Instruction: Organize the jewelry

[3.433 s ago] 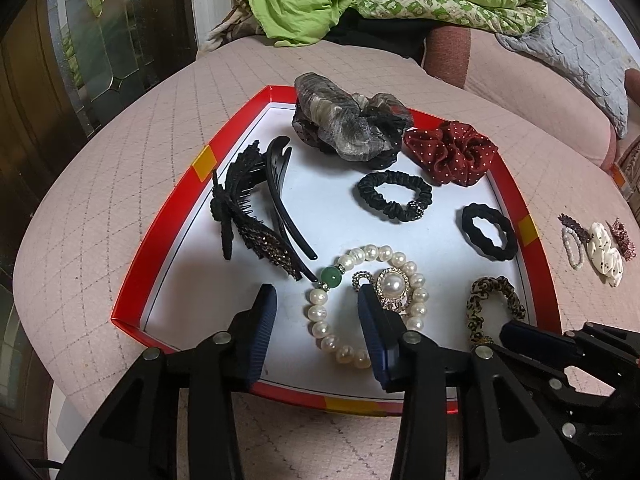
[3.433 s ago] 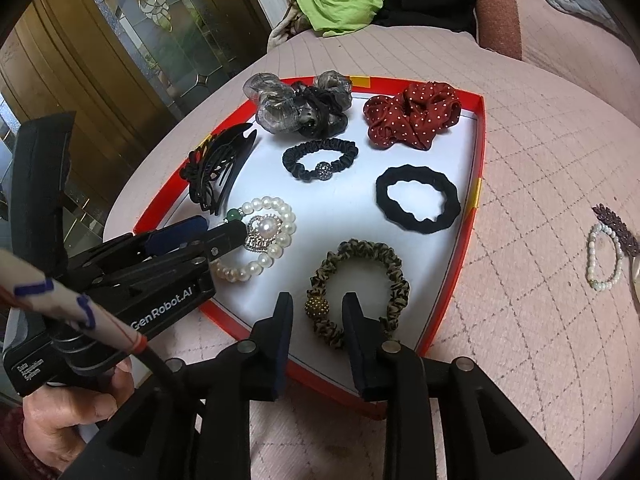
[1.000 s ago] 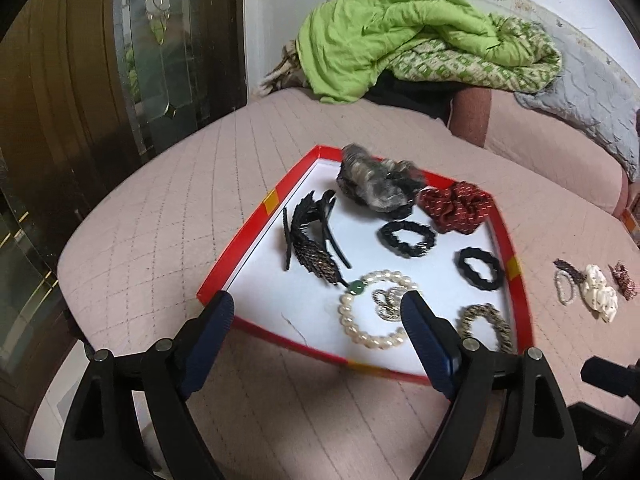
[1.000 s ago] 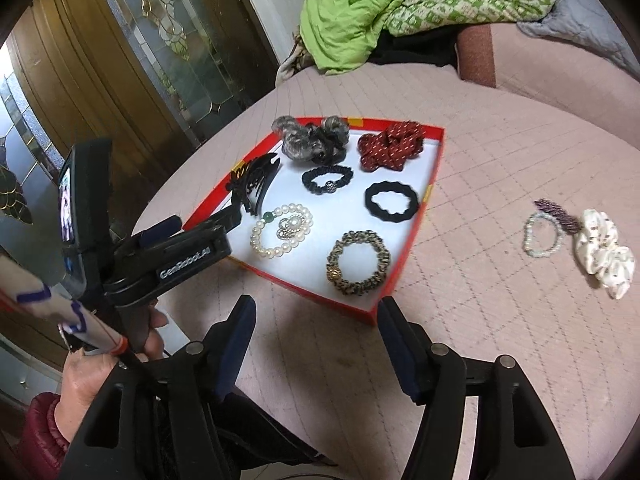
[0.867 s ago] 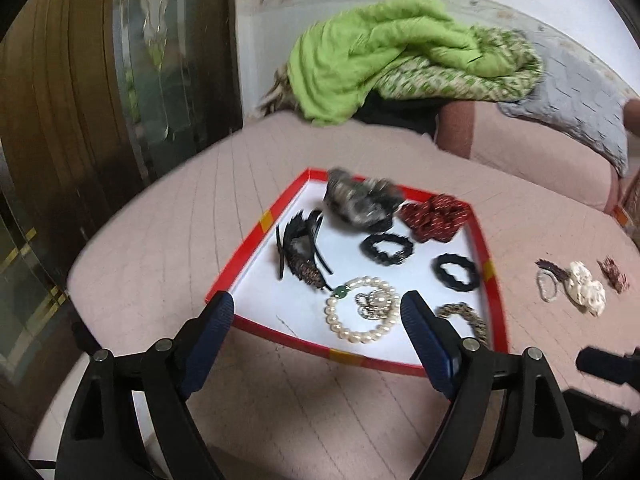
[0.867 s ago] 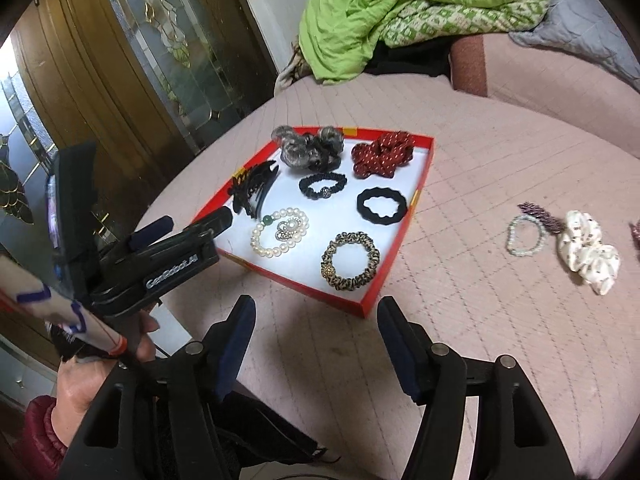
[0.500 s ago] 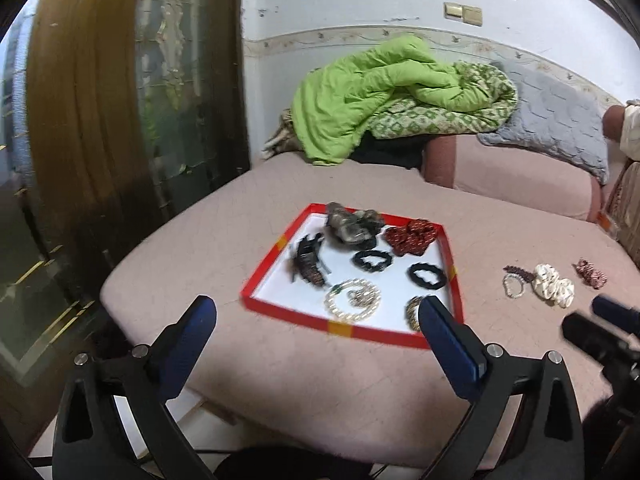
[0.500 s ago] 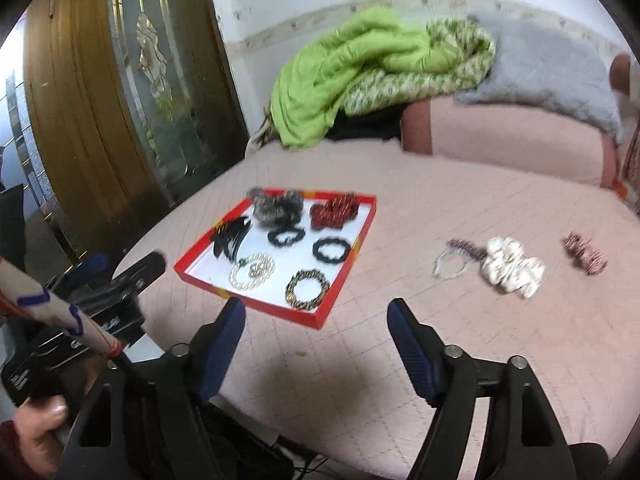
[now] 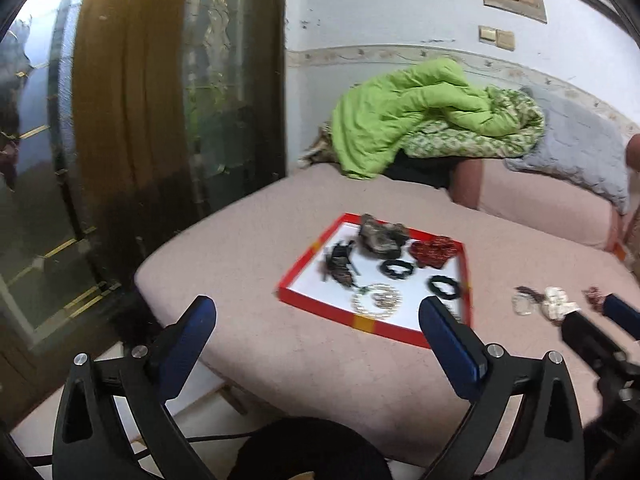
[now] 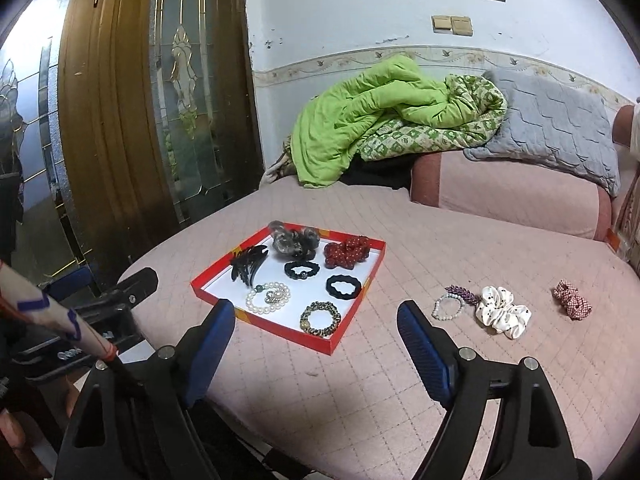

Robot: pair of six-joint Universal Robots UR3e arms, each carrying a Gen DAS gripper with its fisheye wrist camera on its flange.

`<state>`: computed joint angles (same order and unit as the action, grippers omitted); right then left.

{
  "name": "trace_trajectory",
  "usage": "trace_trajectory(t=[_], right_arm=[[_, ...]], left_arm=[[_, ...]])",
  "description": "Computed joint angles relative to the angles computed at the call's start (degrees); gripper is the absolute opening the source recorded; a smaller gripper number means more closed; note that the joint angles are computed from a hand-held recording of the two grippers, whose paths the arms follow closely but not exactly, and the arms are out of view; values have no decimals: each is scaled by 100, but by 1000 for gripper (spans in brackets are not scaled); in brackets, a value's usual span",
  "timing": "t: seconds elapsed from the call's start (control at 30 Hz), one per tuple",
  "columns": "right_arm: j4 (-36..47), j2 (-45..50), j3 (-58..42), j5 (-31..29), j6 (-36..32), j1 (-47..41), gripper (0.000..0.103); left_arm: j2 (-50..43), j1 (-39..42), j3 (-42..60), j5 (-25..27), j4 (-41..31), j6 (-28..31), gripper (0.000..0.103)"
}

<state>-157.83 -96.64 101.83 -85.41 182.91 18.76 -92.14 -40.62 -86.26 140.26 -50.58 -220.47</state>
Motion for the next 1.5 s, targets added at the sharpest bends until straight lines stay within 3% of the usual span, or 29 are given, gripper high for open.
trace_trajectory(t=[0.17,0.33,0.73,1.5], right_arm=[[-7,42,-34,-234,-75,236,89],[-97,152,19,-438,-126,298,91],[148,508,-155,-324,-22,233,92],[292,421,-35,-278,-129,4,92]], left_arm=[[52,193,-197,-378,132,11,101],[65,297,-582,-327,480,-149,101],[146,637,-728,-771,362,-319,101],[-204,326,-249,-360,5,-254,101]])
